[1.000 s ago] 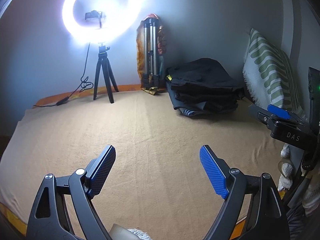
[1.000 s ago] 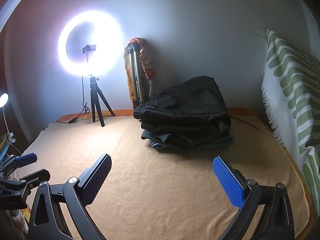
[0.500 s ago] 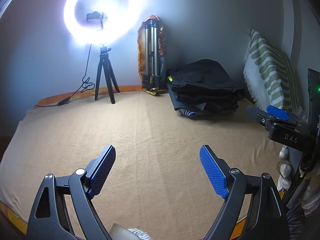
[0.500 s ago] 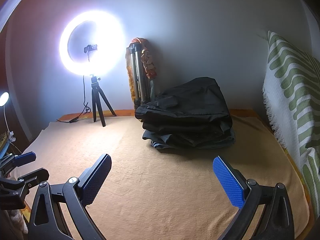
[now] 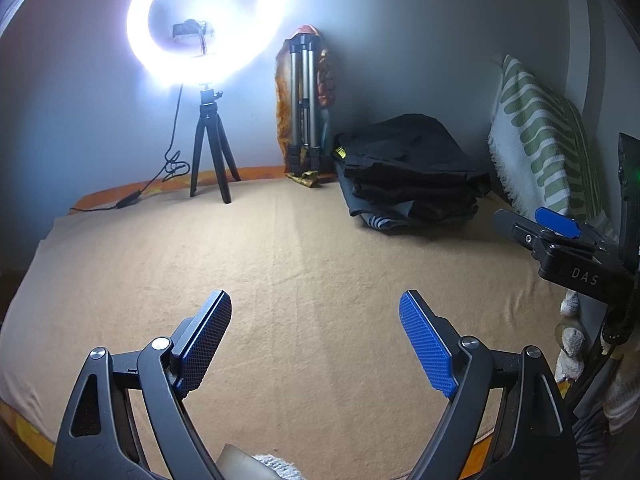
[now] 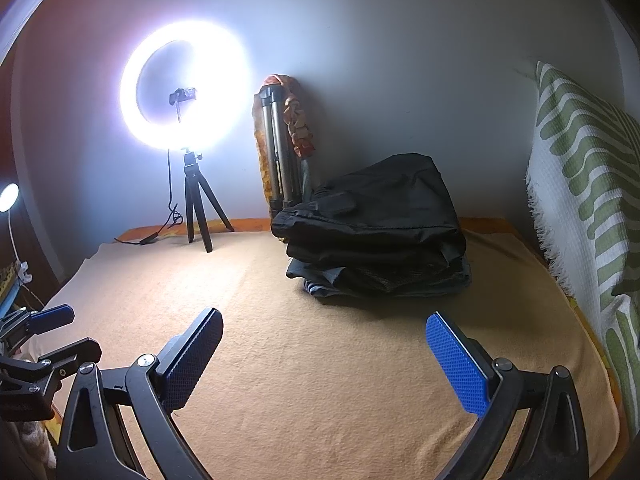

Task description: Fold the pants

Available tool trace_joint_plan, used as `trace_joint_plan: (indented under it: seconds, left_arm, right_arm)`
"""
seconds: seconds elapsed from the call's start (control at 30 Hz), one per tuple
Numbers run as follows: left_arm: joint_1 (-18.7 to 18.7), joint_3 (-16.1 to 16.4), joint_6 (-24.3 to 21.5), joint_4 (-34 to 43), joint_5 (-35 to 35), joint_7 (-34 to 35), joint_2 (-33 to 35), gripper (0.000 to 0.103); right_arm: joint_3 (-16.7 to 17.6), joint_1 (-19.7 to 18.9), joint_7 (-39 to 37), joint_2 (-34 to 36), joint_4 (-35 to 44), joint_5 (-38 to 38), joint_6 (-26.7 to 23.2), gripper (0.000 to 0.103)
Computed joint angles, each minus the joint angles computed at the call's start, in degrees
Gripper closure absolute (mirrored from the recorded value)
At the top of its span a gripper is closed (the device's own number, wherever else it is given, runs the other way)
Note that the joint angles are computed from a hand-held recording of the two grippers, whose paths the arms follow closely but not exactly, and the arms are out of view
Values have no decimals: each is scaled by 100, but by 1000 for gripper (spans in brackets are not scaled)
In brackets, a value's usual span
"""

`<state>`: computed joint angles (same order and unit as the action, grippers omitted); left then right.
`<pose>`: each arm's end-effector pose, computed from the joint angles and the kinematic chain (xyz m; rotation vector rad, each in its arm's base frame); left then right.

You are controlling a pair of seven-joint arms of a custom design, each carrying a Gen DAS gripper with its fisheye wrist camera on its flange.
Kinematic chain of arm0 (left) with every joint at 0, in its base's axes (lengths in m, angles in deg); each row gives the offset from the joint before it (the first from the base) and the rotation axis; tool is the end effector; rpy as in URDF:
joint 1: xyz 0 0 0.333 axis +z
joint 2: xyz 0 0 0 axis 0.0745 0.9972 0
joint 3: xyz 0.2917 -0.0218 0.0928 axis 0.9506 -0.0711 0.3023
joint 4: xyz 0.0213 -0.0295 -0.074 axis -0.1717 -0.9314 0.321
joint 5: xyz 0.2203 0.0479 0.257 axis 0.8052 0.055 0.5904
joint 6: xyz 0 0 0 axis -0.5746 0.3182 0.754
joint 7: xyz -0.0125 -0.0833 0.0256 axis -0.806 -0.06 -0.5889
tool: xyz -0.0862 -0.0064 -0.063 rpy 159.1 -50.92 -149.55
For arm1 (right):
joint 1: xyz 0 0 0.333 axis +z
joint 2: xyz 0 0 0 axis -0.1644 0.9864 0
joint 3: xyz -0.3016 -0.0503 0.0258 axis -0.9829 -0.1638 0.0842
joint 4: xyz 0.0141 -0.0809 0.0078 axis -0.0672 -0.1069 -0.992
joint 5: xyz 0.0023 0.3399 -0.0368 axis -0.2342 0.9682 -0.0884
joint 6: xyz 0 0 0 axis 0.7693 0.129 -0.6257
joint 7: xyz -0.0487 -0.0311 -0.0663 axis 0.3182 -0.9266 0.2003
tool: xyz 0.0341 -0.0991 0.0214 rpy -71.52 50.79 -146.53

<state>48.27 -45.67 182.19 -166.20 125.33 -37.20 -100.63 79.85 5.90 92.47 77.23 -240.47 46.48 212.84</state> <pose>0.3790 -0.2399 0.4259 -1.7696 1.5961 -0.8577 0.4170 0.0989 0.4360 -1.7919 1.3246 -0.7559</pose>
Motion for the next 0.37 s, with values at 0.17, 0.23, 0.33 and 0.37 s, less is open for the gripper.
trace_joint_plan:
  seconds: [0.17,0.23,0.33,0.37]
  left_arm:
    - [-57,30,-144,-23,12,-115,-134,17]
    - [-54,23,-219,-17,47,-193,-189,17]
    - [-59,72,-203,-21,142,-254,-115,17]
    - [-72,101,-191,-26,181,-246,-71,17]
  right_arm:
    - [-7,3,10,5,0,-23,8,0]
    - [13,-9,-8,3,-5,6,11,0]
    - [12,-6,2,2,-6,2,9,0]
    - [40,-19,-31,-5,-10,44,3,0]
